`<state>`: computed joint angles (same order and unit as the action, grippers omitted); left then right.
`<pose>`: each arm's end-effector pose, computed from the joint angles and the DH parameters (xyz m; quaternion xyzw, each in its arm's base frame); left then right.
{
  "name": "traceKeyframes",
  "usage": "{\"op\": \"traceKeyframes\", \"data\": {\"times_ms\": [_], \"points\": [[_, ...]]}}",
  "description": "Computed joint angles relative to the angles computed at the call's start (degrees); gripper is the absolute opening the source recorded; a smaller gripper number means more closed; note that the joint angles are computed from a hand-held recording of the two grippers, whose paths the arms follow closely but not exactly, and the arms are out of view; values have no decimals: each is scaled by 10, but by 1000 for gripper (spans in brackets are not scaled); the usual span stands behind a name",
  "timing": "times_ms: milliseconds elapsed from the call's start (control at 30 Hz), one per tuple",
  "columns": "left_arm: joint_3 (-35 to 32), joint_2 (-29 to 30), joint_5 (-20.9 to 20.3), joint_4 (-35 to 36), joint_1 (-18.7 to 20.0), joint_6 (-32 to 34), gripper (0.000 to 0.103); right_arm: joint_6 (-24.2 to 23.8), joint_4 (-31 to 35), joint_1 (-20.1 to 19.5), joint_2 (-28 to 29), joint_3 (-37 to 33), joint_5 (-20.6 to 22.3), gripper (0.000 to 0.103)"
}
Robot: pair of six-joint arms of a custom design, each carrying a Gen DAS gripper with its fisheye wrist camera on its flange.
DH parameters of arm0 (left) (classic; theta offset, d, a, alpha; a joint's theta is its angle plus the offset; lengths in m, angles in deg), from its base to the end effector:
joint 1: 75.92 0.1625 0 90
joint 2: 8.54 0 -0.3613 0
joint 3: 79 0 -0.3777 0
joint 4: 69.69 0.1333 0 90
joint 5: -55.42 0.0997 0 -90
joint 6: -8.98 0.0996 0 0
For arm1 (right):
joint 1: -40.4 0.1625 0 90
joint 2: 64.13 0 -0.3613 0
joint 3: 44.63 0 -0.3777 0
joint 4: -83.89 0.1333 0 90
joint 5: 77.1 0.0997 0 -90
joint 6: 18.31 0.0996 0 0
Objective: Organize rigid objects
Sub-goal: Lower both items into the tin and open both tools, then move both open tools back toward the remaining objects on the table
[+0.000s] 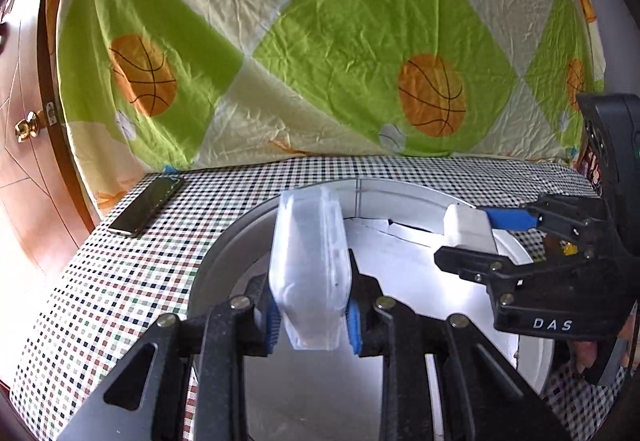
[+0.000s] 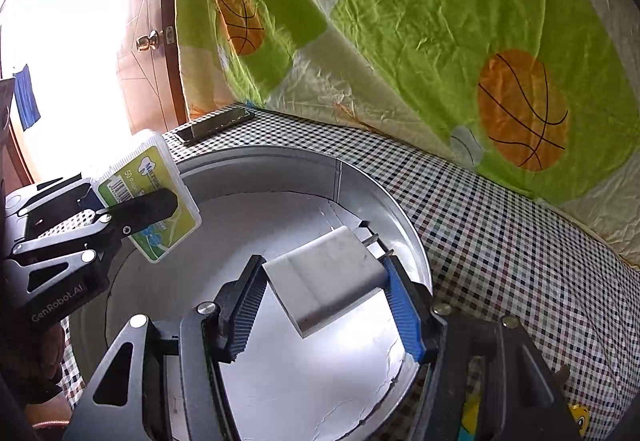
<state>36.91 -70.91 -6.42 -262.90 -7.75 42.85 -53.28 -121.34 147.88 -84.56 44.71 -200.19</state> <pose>-0.0273 -0.5530 0.1980 0.3209 0.8260 -0.3820 0.2623 0.2566 -0.5521 -0.0493 0.2890 -0.8401 0.3328 0.3161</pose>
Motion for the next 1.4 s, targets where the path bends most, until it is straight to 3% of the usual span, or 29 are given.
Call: {"op": "traceKeyframes", "data": {"times_ms": [67, 133, 167, 200, 333, 433, 567, 800, 1000, 1167, 1400], "points": [[-8, 10, 21, 2, -2, 3, 27, 10, 16, -2, 1, -9, -6, 62], [-8, 16, 32, -18, -2, -2, 40, 12, 9, 0, 8, -20, -21, 64], [-8, 16, 33, -24, -2, -2, 55, 13, -4, -2, 6, -15, -15, 69], [-5, 15, 32, -38, -3, -3, 63, 16, -5, -4, 1, -9, -7, 71], [11, 9, 34, -87, -8, 4, 67, 33, -47, -5, -24, 30, 12, 73], [41, -6, 31, -128, -15, 4, 72, 37, -94, -8, -65, 98, 38, 75], [111, -22, 16, -214, -39, 9, 86, 32, -183, -15, -118, 203, 57, 81], [216, -28, -22, -252, -100, -27, 88, 22, -390, -49, -152, 353, 25, 85], [251, 7, -21, -255, -140, -63, 89, 35, -506, -101, -136, 425, 46, 85], [253, 40, 5, -262, -169, -64, 89, 51, -512, -136, -134, 441, 67, 85], [246, 56, 8, -250, -174, -72, 89, 32, -511, -139, -126, 438, 56, 85]]}}
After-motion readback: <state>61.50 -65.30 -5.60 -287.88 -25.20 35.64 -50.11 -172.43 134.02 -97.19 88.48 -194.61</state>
